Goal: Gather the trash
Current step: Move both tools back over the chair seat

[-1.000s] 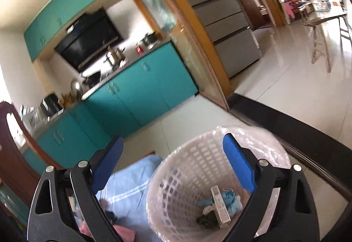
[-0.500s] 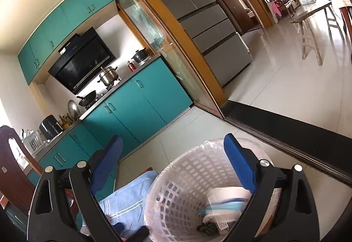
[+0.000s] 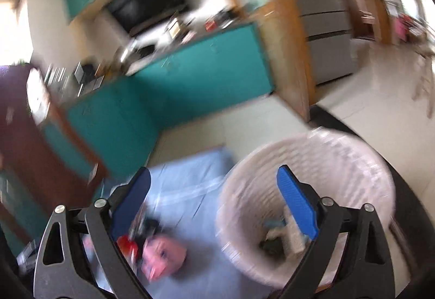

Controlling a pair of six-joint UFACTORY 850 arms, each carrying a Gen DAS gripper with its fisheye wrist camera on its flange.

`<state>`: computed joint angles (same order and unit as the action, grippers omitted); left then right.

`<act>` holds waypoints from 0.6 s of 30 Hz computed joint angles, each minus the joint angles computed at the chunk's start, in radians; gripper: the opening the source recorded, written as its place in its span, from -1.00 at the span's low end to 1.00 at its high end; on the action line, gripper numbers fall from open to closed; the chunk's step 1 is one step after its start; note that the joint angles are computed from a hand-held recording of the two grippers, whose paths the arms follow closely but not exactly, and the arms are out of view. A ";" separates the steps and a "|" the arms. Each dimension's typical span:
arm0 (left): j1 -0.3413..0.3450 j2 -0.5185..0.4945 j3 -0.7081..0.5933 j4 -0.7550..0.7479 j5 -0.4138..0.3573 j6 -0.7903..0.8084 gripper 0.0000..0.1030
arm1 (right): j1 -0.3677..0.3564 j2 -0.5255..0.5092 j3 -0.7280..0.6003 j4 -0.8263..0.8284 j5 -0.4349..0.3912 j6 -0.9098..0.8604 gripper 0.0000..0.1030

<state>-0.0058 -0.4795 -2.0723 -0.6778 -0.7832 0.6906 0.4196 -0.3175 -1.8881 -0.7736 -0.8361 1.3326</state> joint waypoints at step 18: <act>0.007 0.006 0.010 0.000 -0.089 0.046 0.84 | 0.090 -0.086 -0.087 0.102 -0.018 -0.190 0.79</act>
<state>0.0010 -0.4740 -2.0625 -0.6782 -0.8724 0.7366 0.5098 -0.4032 -1.9755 -0.6712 -0.8538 1.1424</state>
